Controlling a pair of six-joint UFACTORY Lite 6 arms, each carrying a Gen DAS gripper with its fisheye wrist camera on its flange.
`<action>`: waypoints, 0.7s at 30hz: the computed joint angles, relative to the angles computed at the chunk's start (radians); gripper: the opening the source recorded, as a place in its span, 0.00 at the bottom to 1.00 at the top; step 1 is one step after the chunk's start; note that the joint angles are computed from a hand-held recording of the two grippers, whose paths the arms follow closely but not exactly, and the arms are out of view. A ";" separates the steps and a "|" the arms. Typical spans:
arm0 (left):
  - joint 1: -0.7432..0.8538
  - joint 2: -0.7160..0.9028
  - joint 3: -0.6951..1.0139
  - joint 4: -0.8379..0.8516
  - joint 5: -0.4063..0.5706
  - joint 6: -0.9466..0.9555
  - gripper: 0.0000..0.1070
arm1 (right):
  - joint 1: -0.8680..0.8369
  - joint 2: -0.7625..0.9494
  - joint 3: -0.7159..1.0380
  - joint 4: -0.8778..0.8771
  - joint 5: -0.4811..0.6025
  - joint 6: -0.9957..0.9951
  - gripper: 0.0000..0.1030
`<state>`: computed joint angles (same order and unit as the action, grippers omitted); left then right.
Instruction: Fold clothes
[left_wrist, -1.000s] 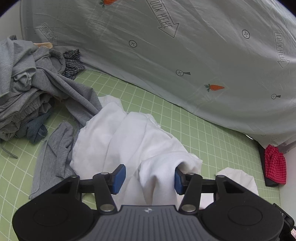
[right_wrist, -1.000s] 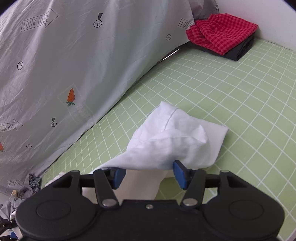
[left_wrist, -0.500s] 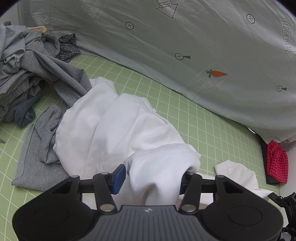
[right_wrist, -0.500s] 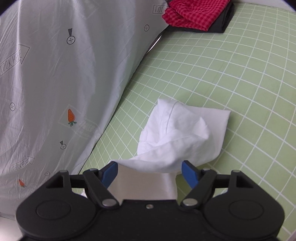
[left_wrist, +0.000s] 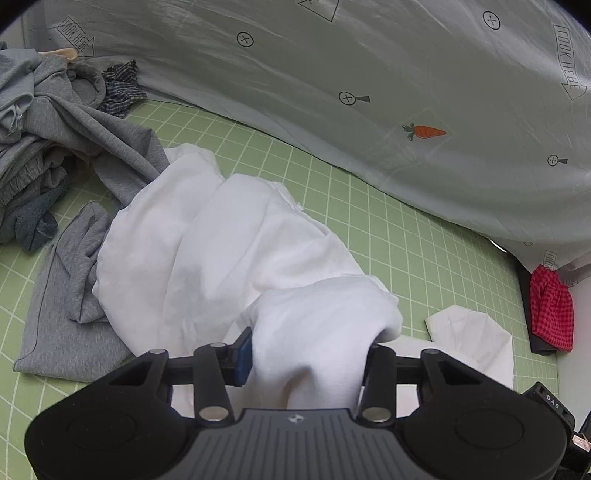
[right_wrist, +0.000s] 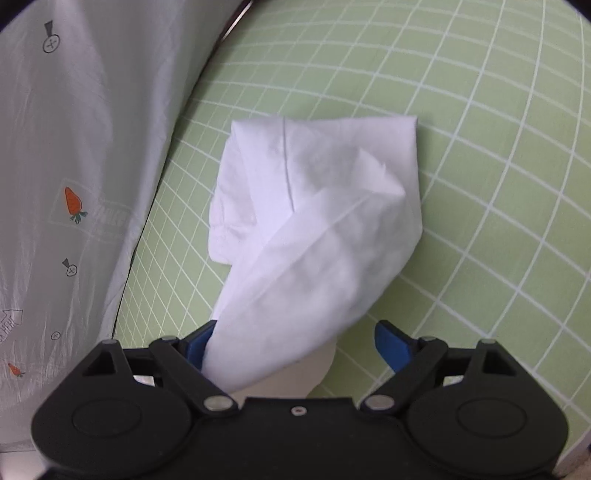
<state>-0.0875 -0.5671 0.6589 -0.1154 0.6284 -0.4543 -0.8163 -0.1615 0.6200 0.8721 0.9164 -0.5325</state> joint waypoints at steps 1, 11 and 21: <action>-0.004 0.003 0.001 -0.002 -0.007 0.003 0.29 | 0.004 0.030 -0.004 0.040 0.007 -0.036 0.65; -0.106 0.206 0.226 -0.008 -0.178 0.063 0.15 | 0.181 0.261 0.412 0.322 -0.172 -0.310 0.06; -0.097 0.194 0.255 -0.434 -0.250 0.391 0.16 | 0.295 0.375 0.856 0.599 -0.373 -0.805 0.05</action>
